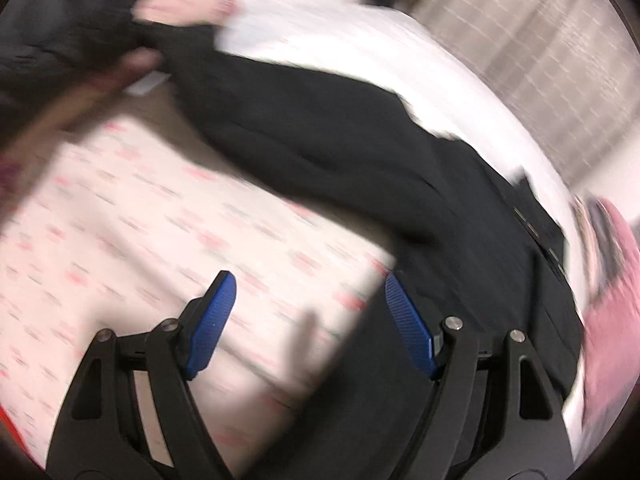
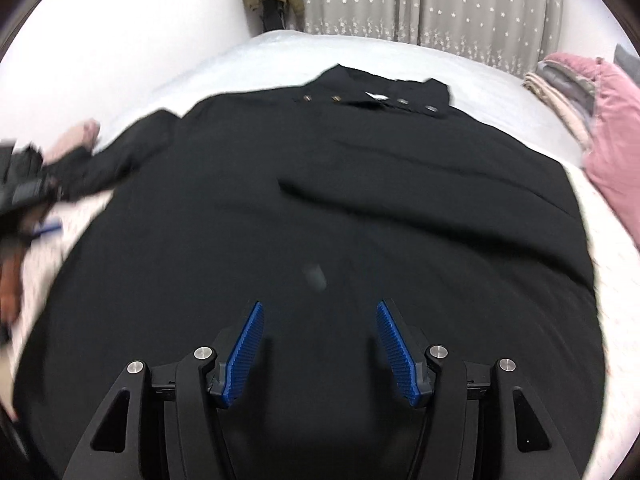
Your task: Fold large clothes
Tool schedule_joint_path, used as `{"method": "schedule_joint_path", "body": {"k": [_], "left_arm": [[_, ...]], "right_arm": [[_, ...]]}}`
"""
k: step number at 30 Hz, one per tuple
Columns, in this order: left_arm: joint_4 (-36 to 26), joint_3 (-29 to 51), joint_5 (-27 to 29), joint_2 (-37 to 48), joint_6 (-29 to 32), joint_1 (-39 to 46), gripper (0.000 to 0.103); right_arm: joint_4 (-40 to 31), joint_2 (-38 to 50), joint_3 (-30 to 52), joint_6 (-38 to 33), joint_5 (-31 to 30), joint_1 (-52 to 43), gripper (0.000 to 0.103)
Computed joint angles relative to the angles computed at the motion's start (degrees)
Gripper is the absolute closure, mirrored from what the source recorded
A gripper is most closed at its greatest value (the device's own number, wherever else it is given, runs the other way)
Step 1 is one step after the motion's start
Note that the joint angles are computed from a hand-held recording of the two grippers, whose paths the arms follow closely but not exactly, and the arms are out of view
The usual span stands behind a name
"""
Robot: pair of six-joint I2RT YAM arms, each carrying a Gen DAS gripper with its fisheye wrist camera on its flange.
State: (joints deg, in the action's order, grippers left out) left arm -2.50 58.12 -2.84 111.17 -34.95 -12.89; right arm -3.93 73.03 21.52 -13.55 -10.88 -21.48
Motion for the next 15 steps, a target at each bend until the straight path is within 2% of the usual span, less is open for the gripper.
{"method": "schedule_joint_path", "body": {"k": [2,5,8,12,15], "left_arm": [[-0.31,0.42,-0.65,0.56,-0.27,4.04,0.026],[0.83,1.61,1.57,2.02,-0.66,10.09,0.026],[0.05,5.38,2.56,4.80,1.51,13.54,0.026],[-1.59,12.96,-1.99,10.16,3.52,14.61,0.026],[-2.33,17.90,-2.50,14.17,5.36,14.45,0.025]], "right_arm": [[-5.49,-6.68,-1.84,-2.79,-2.97,-6.56,0.029],[-11.96,-12.47,-2.35,-8.07,-9.58,-16.83,0.021],[-8.33,-10.41,-3.91,-10.37,-14.20,-24.36,0.019],[-7.34,-1.80,-1.98,-11.51,-16.79,-28.02,0.019],[-6.00,-1.61,-2.60,-11.89,-15.66,-28.40,0.019]]}}
